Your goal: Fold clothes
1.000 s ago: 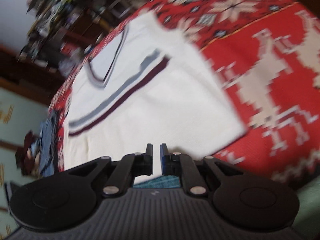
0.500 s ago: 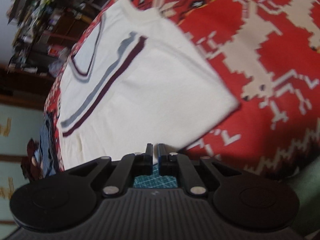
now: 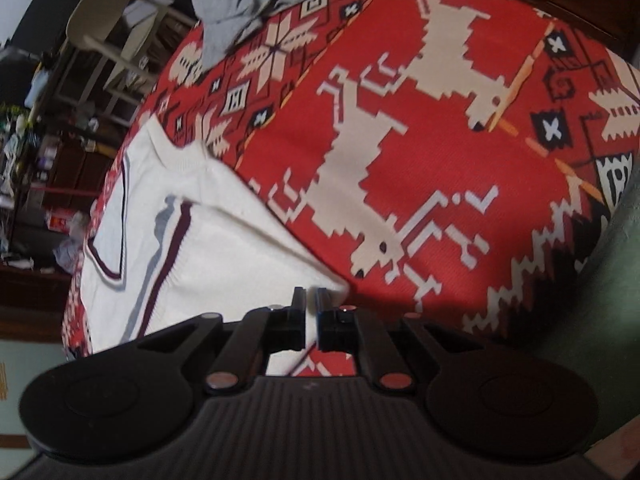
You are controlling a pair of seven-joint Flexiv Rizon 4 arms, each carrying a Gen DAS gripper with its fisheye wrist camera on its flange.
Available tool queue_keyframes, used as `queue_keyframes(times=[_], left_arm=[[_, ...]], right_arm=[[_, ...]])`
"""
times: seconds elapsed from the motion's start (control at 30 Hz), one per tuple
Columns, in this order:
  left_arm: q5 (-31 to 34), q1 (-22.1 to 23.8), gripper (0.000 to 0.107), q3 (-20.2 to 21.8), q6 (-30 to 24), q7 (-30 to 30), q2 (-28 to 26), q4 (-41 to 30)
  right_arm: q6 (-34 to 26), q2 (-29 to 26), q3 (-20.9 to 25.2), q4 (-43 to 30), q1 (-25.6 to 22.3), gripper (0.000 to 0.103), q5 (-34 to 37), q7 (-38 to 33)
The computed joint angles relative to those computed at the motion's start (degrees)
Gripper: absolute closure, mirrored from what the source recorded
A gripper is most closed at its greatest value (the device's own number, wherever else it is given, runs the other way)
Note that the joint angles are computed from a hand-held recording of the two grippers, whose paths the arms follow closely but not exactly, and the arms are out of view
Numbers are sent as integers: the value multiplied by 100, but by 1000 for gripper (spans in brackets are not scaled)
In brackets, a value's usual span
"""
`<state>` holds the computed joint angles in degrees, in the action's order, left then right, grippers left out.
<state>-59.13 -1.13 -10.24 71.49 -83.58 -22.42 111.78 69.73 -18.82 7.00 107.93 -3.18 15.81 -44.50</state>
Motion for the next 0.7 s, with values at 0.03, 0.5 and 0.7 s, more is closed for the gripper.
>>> queue_keyframes(times=[0.03,0.5,0.7], left_arm=[[-127,14,102,-66,98,163,26,24],[-1998,-139,101,-409,-1871,2288,-441,-607],[-989,-276,101,-176,-2149,1758,-743,-937]], right_arm=[[81,2,-22,24,29,94,-38,7],[-1375,-592,1600,-1537,-757,93,2592,-4253],[-1817,-811,1276,-1783,-333,93,2819,-4364]])
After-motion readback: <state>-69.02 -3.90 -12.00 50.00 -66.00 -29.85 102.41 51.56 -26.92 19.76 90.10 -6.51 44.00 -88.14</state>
